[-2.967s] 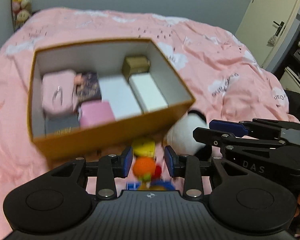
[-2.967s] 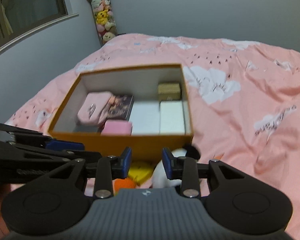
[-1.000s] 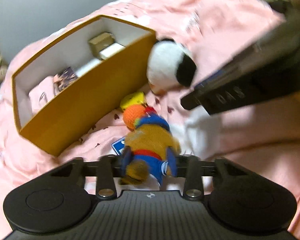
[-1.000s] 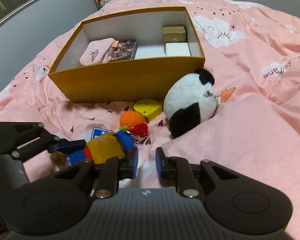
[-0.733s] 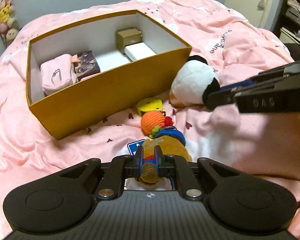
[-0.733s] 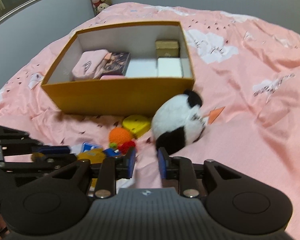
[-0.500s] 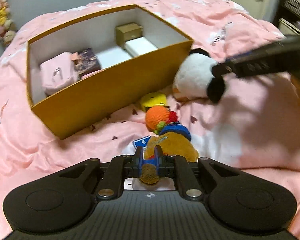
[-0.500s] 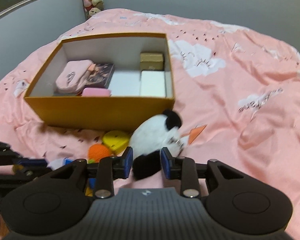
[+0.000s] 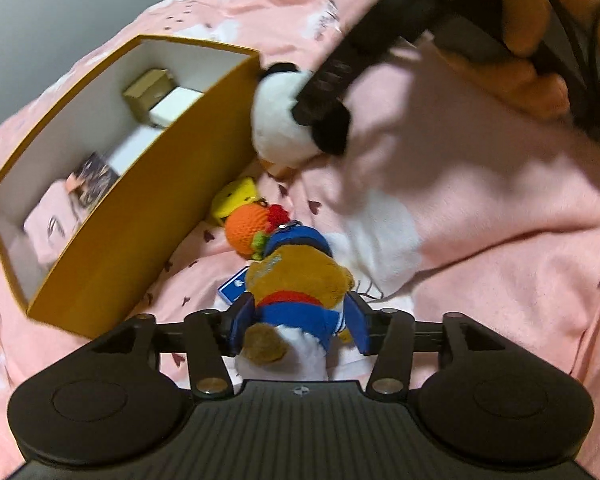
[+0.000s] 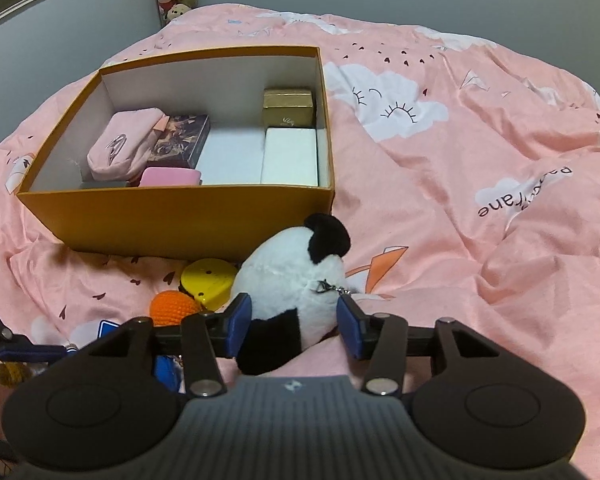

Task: Organize objects
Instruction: 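Grasp the black-and-white panda plush with the right gripper while the left gripper holds the doll, then carry the doll and panda plush over the orange box with both grippers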

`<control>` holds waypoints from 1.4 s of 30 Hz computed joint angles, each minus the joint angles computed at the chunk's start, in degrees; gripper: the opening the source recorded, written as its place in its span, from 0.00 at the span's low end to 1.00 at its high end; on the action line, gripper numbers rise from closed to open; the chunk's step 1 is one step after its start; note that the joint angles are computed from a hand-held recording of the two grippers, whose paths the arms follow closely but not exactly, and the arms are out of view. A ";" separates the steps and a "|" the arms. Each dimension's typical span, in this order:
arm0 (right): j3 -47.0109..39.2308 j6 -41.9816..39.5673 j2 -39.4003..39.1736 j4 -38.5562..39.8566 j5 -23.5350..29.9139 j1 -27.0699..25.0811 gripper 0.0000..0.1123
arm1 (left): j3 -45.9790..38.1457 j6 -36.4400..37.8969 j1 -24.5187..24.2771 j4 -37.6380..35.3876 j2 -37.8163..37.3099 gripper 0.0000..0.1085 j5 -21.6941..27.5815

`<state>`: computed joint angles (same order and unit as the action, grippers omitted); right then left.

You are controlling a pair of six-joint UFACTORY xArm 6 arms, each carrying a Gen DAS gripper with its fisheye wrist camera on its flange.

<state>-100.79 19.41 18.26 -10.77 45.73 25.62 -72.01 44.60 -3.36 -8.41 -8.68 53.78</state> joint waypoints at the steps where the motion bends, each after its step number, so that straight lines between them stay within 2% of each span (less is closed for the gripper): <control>1: -0.06 -0.15 0.12 0.20 -0.06 -0.05 0.47 | 1.02 -0.36 -1.08 2.52 -0.30 0.59 -1.15; 5: -0.72 -0.92 0.83 1.02 -0.09 -0.18 0.48 | 6.06 -3.98 -5.01 14.70 -1.51 0.64 -6.86; 9: -1.23 -1.48 1.64 2.09 -0.36 -0.32 0.53 | 8.39 -9.84 -6.56 22.29 -1.04 0.64 -10.06; 17: -0.76 -1.24 3.26 5.44 -3.32 -1.07 0.61 | 12.07 -15.96 -6.21 23.82 -2.55 0.58 -14.28; 23: 0.74 0.01 3.77 5.02 -6.90 -1.15 0.60 | 12.06 -16.52 -4.68 19.17 -3.42 0.55 -14.27; 30: 2.19 0.32 2.05 3.59 -7.27 -0.83 0.55 | 10.05 -16.56 -0.45 6.53 -4.60 0.54 -13.51; 36: 0.98 -3.80 0.08 5.20 -4.37 -0.43 0.55 | 4.62 -17.70 1.62 -4.66 -3.21 0.54 -11.54; 42: -2.09 -12.38 -1.90 10.09 0.18 -0.39 0.55 | 0.38 -18.97 4.66 -15.40 -3.11 0.54 -10.56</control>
